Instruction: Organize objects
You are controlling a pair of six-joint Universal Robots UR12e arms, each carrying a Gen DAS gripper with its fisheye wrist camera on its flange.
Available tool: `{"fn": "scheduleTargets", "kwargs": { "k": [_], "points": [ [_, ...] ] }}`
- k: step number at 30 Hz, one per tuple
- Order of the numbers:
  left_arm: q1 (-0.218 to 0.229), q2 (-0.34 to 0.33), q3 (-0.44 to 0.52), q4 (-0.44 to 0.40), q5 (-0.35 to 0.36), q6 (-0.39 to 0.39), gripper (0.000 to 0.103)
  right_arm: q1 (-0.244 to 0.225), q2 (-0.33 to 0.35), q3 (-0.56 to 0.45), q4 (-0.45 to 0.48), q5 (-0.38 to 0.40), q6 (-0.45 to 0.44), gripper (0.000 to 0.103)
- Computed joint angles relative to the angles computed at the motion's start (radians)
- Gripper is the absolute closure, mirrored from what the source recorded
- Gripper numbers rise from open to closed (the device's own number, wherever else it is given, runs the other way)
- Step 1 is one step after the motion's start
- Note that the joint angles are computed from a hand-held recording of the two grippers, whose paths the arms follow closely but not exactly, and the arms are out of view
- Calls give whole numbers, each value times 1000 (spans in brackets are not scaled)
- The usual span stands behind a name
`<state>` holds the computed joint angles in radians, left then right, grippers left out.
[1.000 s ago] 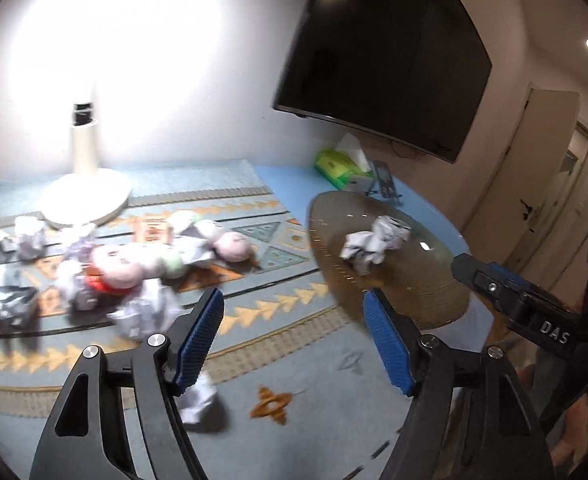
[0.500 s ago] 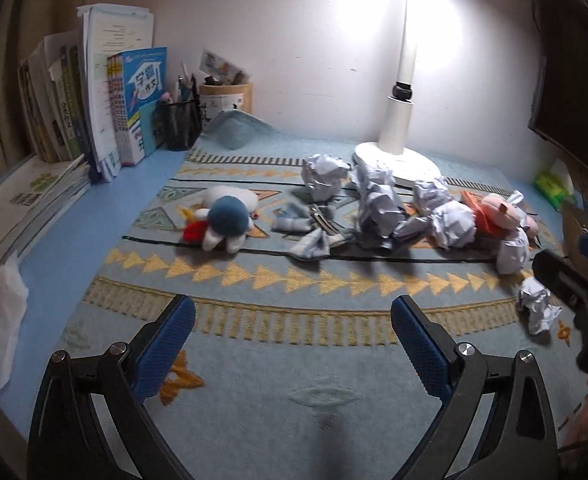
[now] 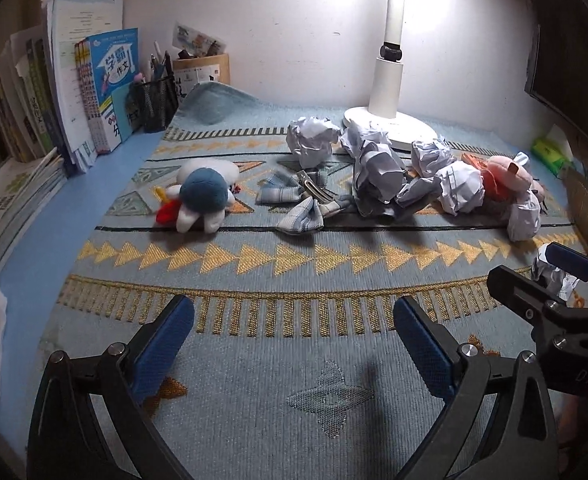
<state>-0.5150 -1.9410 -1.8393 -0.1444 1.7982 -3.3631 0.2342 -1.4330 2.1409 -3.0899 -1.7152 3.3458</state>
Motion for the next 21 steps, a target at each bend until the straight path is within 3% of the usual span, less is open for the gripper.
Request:
{"fn": "scheduleTargets", "kwargs": {
  "k": [3,6,9,14,17,21],
  "points": [
    [-14,-5,0,20,56,10,3,-1,2,-9,35,0,9,0],
    [-24,-11,17,-30,93,17,3,1,3,-16,56,-8,14,0],
    [-27,-12,25,-62,82,51,3,10,6,-19,54,-24,-5,0],
    [-77,-38,23,48,244,157,3,10,7,-19,56,-15,-17,0],
    [-98,-56,37,60,303,234,3,8,8,-20,58,-6,-20,0],
    [-99,-57,38,65,325,222,3,10,7,-16,40,-4,-26,0]
  ]
}}
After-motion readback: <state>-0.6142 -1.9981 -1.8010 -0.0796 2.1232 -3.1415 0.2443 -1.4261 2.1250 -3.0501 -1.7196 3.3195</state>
